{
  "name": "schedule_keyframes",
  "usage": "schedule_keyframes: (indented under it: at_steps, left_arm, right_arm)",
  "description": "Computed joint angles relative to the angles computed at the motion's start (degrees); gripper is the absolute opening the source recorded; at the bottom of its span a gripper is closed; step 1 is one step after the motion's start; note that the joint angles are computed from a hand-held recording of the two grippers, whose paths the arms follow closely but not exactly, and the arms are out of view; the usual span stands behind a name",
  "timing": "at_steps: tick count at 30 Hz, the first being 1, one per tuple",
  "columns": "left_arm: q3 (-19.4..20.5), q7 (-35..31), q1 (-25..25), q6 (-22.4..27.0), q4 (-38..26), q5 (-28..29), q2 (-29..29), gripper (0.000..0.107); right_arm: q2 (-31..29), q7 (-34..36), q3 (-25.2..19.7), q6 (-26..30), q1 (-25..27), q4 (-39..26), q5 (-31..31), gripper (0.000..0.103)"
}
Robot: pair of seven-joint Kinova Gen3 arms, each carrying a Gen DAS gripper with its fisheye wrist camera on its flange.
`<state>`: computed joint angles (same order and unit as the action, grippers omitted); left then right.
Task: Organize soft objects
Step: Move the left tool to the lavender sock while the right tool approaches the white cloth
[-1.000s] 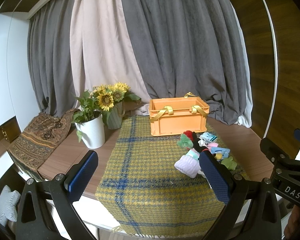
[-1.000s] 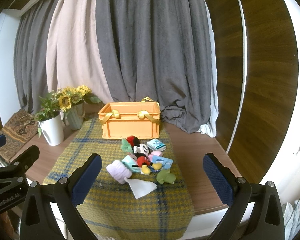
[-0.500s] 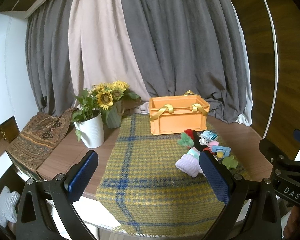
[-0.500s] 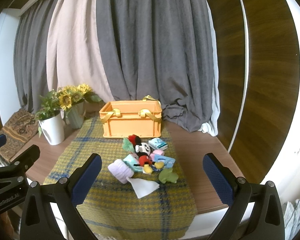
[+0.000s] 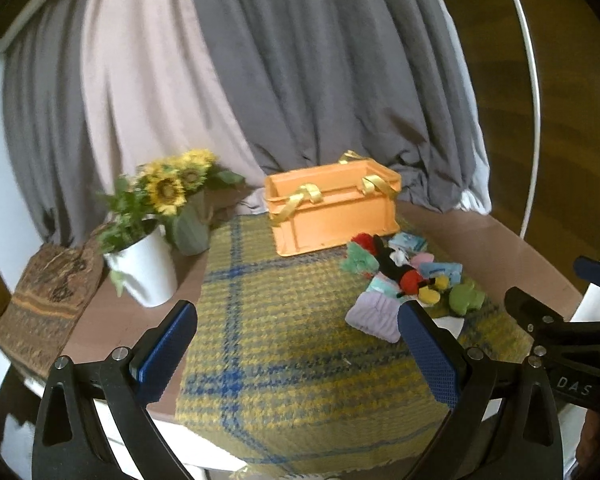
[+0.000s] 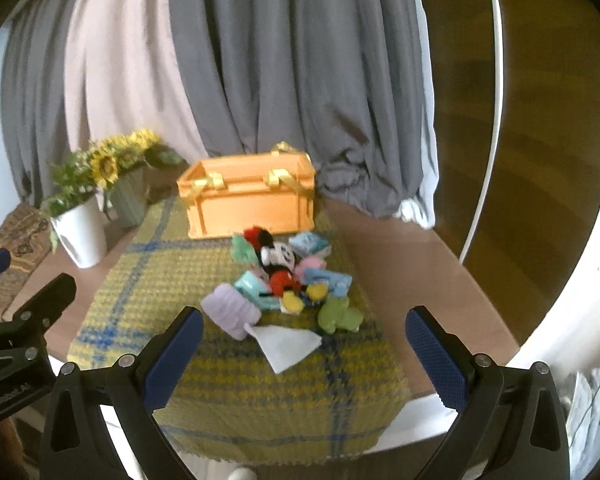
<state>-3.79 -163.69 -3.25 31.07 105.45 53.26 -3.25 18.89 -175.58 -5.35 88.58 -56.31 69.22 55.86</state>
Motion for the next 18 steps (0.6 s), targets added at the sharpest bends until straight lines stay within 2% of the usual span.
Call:
schedule_keyframes:
  at_steps: [4,8,18]
  left_arm:
    - [1.12,-6.55,-0.58,1.0,-2.18,2.78,4.51,0.102]
    - [4.15,-8.4,-2.18,2.13,-5.23,1.11,9.0,0.099]
    - [11.23,-2.62,-4.21,8.03,-16.58,-10.84,21.71,0.091]
  right_arm:
    - [1.33,-0.37,0.5,-2.75,2.98,-0.19,-3.87,0.102]
    - [3.38,0.25,1.46,-4.49,5.26,-1.14,-7.81,0.102]
    - [8.85,6.13,3.9,-9.79,10.76,-3.24,-18.41,0.091]
